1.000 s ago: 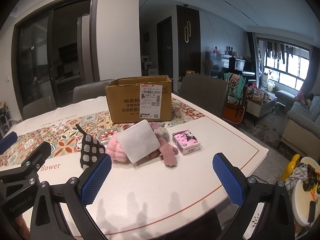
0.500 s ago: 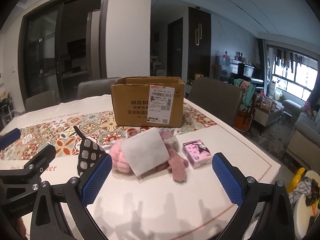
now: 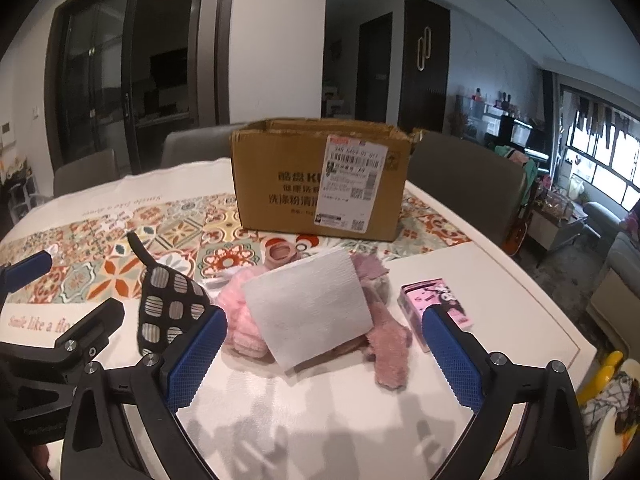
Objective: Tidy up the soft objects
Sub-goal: 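Grasp the black dotted slipper with the left gripper while the right gripper grasps the white cloth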
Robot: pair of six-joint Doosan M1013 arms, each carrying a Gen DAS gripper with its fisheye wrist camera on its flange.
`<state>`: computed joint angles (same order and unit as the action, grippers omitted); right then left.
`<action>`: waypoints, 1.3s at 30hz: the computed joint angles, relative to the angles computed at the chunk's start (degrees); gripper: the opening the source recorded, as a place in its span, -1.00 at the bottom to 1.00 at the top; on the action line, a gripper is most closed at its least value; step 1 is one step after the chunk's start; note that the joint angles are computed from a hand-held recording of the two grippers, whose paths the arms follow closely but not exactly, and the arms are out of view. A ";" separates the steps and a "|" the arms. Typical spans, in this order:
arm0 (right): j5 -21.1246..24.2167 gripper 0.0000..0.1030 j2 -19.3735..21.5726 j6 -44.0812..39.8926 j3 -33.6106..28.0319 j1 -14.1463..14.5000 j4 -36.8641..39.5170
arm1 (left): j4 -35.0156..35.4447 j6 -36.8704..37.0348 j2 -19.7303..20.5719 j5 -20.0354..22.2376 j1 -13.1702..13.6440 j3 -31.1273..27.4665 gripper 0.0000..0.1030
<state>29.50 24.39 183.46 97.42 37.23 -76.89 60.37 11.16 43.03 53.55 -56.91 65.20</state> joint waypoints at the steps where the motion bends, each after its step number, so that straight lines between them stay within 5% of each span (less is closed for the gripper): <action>1: -0.41 0.93 0.43 -1.49 -0.45 -0.23 1.44 | -0.92 0.78 0.15 -0.48 0.23 -0.15 0.96; 21: -3.28 0.83 4.70 -14.87 -4.98 -2.68 12.89 | -10.00 8.40 3.33 -3.53 2.84 -4.22 0.70; 27: -5.10 0.59 4.91 -17.81 -5.06 -2.88 14.74 | -12.41 10.16 3.65 -4.43 3.11 -4.80 0.54; 35: -6.85 0.13 4.07 -21.91 -4.42 -2.78 18.29 | -17.05 12.35 3.72 -5.72 3.45 -5.36 -0.08; 37: -7.08 0.05 3.71 -21.63 -4.08 -2.74 18.24 | -17.38 12.09 3.77 -5.30 3.37 -5.54 -0.37; 39: -7.48 -0.01 3.40 -21.56 -3.79 -2.76 18.39 | -18.43 12.28 3.59 -5.81 3.40 -5.40 -0.42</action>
<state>22.02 27.78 161.90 93.63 34.47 -58.50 41.94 23.44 46.61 47.74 -53.51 59.80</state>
